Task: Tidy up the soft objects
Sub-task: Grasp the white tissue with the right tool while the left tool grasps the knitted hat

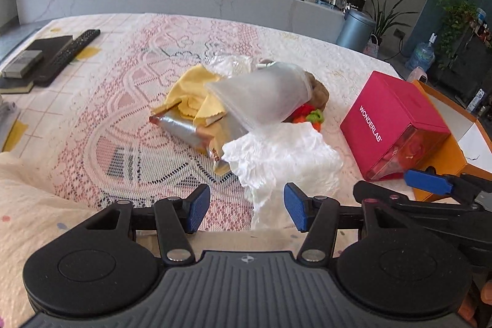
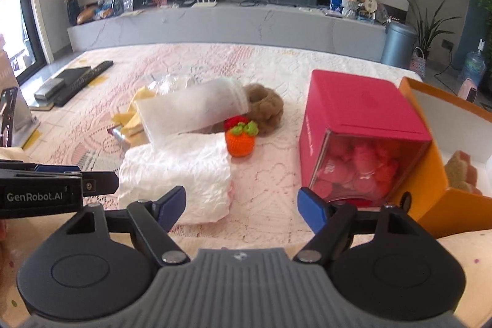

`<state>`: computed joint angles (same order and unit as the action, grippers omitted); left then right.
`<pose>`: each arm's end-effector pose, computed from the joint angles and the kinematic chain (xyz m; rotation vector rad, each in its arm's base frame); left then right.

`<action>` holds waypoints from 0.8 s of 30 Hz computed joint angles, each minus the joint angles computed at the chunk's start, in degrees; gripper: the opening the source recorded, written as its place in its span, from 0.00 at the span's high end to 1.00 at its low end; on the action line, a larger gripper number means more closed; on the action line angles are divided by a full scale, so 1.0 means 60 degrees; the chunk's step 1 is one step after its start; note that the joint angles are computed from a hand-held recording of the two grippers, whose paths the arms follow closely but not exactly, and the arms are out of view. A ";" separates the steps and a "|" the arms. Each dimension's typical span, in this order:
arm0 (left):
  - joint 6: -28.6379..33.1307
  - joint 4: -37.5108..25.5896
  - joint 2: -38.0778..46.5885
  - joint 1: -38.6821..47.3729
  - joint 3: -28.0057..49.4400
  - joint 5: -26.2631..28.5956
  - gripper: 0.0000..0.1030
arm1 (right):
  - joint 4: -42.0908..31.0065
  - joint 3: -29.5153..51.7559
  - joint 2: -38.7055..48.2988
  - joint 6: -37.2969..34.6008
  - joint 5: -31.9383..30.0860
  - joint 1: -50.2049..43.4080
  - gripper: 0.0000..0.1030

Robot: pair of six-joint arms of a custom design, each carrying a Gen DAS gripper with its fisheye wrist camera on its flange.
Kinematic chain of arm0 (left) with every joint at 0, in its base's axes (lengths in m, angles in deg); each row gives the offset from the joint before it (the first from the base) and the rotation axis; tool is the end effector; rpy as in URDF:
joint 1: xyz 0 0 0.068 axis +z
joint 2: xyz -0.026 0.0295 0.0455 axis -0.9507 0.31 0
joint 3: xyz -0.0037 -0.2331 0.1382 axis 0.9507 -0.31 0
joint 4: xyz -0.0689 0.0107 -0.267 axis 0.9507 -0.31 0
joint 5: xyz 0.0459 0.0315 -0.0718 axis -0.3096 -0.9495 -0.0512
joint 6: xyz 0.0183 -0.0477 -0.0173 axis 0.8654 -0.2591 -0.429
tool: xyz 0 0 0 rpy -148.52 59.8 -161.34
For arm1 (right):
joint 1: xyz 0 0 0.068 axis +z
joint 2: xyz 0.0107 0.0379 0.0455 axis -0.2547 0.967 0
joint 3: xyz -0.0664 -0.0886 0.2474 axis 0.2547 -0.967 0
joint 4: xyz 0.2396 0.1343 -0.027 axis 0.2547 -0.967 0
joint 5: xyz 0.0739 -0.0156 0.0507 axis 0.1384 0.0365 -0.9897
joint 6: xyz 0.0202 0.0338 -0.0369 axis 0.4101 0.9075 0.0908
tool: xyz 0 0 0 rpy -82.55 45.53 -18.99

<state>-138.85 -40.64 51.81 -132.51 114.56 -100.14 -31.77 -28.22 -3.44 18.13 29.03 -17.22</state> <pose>0.1491 -0.2221 0.1485 -0.3471 2.3797 -0.1539 0.2202 0.0038 0.1392 -0.5208 2.2958 0.2676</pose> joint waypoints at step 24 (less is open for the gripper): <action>0.1930 0.2240 0.1276 0.1189 0.0268 0.1394 0.35 | 0.0683 0.1731 0.3900 0.0770 0.0544 0.0547 0.98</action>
<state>-127.27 -27.20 59.47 -125.38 116.17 -91.77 -27.67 -17.84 19.96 22.75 32.30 -13.94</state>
